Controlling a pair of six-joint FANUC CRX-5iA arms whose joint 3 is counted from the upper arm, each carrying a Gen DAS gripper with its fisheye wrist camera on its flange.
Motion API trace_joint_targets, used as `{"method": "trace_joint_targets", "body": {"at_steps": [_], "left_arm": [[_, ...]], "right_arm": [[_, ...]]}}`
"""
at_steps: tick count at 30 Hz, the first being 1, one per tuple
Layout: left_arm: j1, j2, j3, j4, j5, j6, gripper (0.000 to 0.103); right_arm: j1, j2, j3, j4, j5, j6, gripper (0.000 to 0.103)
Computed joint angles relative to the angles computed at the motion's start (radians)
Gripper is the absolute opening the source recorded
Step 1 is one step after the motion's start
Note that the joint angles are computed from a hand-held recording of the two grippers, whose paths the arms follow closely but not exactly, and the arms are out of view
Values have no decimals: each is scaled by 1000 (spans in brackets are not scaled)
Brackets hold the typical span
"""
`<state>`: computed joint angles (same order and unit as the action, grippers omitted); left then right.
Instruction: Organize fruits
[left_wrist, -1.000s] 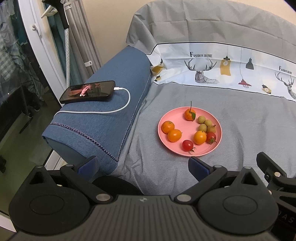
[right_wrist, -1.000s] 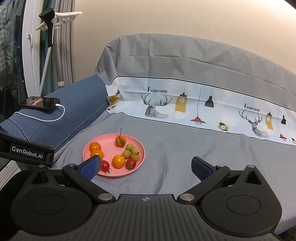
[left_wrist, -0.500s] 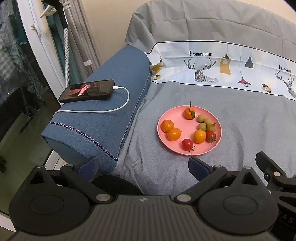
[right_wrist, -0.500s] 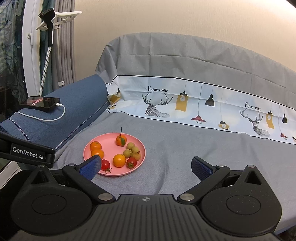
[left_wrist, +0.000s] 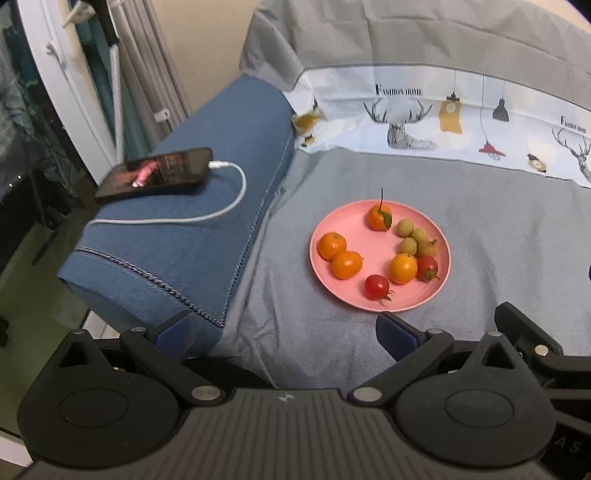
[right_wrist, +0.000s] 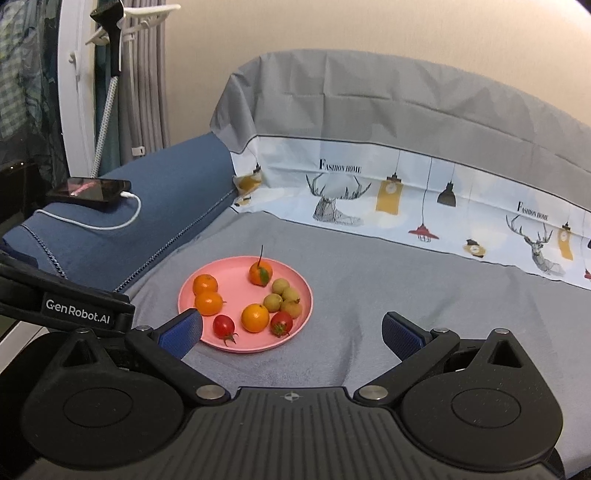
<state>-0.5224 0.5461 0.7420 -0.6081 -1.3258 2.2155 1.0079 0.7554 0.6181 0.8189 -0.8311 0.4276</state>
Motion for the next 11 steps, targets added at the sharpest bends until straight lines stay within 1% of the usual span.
{"method": "trace_joint_targets", "body": {"at_steps": [6,11], "left_arm": [[26,41,42,28,1,-31,103],[36,67,73,40,-8,-32,103]], "right_arm": [[-10,53,83,-49,-23,48,102],[-22,67,101,-69,-2,71,102]]}}
